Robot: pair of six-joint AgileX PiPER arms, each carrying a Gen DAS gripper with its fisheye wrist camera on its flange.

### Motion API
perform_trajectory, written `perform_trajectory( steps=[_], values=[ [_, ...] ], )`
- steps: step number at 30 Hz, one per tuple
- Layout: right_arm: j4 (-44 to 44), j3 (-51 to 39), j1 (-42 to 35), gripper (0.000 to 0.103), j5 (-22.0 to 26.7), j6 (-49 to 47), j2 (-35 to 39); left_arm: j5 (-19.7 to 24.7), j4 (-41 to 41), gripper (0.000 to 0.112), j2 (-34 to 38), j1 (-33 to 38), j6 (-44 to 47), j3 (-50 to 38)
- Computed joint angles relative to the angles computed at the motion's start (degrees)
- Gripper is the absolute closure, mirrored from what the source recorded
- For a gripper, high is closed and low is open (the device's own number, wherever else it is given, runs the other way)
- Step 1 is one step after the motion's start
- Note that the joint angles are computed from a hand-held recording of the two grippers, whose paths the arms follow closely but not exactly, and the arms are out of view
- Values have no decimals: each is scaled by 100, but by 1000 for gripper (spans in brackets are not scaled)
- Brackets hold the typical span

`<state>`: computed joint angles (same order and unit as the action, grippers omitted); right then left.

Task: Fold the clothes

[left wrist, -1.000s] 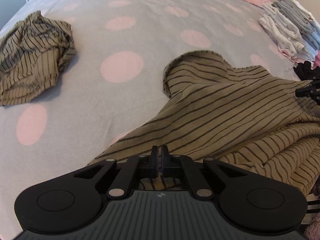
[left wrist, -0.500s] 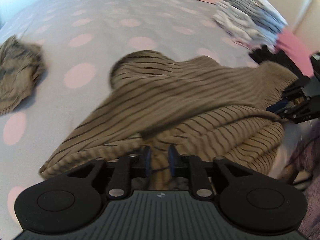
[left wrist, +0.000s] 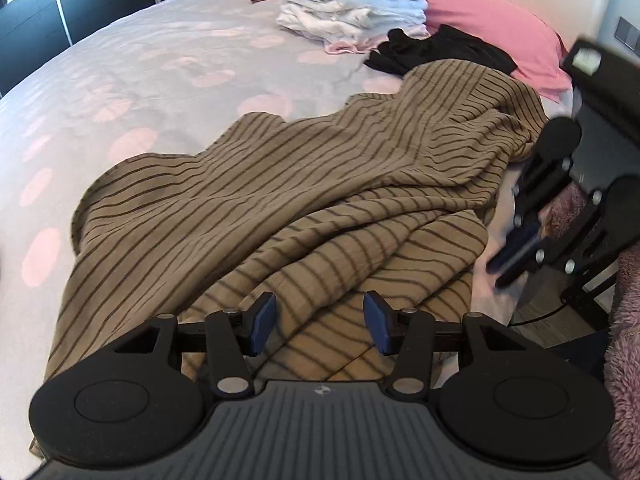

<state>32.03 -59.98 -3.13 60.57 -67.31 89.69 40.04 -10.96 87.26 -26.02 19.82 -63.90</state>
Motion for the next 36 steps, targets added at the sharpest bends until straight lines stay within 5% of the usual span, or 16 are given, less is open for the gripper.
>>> perform_trajectory(
  steps=[4, 7, 10, 15, 19, 27, 32, 36],
  values=[
    [484, -312, -427, 80, 190, -129, -17, 52, 140, 69, 210, -118, -186, -79],
    [725, -455, -495, 76, -3, 8, 12, 405, 117, 96, 496, -91, -391, -314],
    [753, -592, -480, 76, -305, 250, 75, 796, -220, 106, 616, 36, -160, -464],
    [828, -630, -387, 64, -687, 261, 231, 1394, -860, 108, 546, 345, 439, -475],
    [374, -708, -62, 63, -834, 657, 530, 1866, -1451, 112, 525, 616, 1010, -395],
    [-292, -1259, 124, 63, -21, 1084, 796, 1994, -2102, 110, 84, 1218, 1329, -125],
    [-431, -1823, 56, 64, 439, 1133, 884, 2008, -2143, 81, -125, 1889, 1131, -357],
    [-455, -2515, -44, 63, 795, 1233, 1092, 1767, -1825, 76, 21, 2332, 810, -754]
  ],
)
